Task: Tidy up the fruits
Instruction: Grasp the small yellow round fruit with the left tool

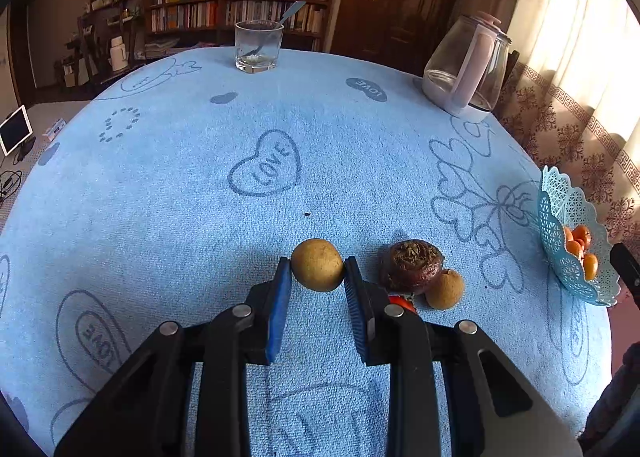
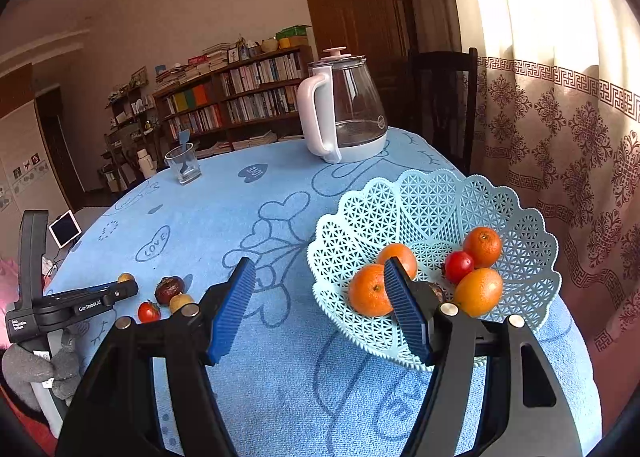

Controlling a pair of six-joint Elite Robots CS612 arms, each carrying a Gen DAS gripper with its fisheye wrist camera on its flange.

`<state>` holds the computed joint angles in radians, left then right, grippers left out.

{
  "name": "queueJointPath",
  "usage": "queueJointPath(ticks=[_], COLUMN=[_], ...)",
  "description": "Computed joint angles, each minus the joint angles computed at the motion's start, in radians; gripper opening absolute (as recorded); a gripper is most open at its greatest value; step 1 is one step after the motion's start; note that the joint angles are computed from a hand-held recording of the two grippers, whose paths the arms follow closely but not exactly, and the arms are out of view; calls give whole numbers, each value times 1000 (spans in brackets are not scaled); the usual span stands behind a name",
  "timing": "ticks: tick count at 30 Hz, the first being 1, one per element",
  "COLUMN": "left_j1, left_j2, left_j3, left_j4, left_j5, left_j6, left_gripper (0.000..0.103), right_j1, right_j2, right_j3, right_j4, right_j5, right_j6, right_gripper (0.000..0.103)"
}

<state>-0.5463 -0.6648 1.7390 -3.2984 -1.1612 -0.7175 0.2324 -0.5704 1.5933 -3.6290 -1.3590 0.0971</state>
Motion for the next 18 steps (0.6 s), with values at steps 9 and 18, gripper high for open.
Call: queueJointPath(ticks=[9,18], left_j1=[-13,-10], left_j2=[-31,-43], left_j3=[47,87], left_j4=[-47,-109], left_j5=[69,71], left_j6=[-7,-27], left_gripper=[27,27], right_j1=[25,73], right_j2=[1,45], right_j3=[-81,-234], right_j4=[228,504], right_j5=[210,231], right_j6=[-61,-125], right_gripper=[68,68])
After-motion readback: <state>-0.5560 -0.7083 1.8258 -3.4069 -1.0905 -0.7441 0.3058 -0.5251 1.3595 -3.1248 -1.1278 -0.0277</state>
